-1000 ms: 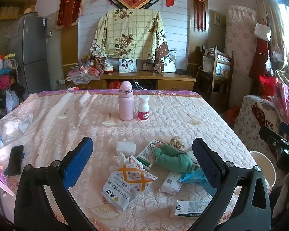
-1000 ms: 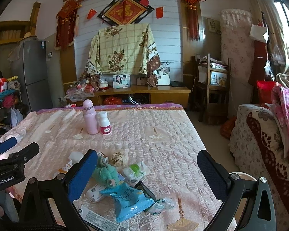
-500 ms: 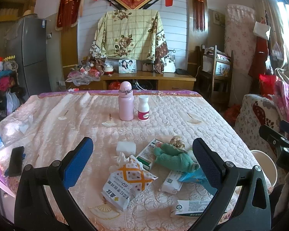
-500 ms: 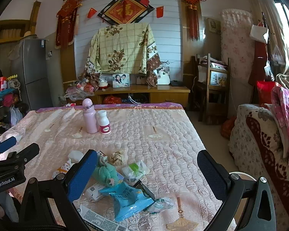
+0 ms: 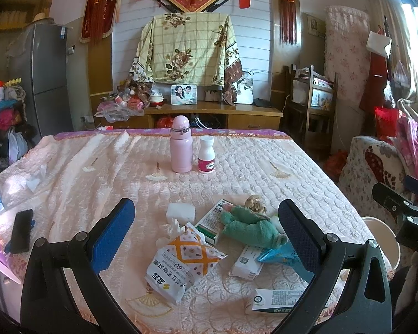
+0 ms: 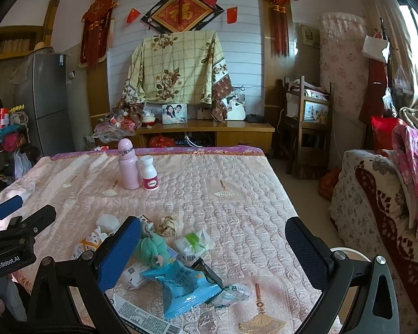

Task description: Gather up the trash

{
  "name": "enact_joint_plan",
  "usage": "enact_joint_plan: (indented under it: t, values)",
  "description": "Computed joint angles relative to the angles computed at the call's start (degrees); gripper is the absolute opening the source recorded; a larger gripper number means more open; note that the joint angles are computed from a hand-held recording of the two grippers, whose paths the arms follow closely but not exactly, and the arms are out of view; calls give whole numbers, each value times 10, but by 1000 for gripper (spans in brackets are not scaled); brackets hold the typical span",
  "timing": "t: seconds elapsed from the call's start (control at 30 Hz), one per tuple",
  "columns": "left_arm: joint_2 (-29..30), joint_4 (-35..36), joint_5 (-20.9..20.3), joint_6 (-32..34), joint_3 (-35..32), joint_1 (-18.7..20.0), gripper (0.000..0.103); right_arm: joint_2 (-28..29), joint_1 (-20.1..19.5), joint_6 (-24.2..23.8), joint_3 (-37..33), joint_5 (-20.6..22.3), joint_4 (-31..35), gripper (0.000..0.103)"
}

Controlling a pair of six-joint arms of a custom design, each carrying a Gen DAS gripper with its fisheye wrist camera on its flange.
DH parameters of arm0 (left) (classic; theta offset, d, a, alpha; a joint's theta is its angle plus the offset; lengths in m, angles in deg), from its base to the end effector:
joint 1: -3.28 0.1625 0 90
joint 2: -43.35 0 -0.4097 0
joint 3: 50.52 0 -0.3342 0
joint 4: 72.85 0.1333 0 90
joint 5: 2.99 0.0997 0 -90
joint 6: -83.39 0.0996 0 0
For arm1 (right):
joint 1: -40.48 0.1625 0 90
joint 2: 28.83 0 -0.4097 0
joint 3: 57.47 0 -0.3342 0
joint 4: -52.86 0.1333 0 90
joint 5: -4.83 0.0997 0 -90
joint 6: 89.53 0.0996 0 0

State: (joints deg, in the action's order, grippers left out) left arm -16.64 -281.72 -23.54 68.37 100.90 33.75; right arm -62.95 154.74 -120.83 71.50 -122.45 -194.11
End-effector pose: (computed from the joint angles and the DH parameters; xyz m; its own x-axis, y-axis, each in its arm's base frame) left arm -0.1447 -0.3480 0.1981 -0.7294 -0.0358 -0.6832 0.5963 0.4564 -0.6604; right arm 0.2422 -0.3599 0.1104 -0.7080 -0.0838 0.7012 -0.6553 0.4480 -0.6081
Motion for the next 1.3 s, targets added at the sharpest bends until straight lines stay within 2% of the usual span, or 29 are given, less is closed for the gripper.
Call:
enact_joint_plan:
  t: [0.67, 1.3]
  values:
    - [-3, 24, -7, -17, -2, 8, 102, 6, -6, 2, -8, -5, 13, 102]
    - [10, 14, -14, 1, -20, 43, 102, 10, -13, 0, -12, 4, 41, 102]
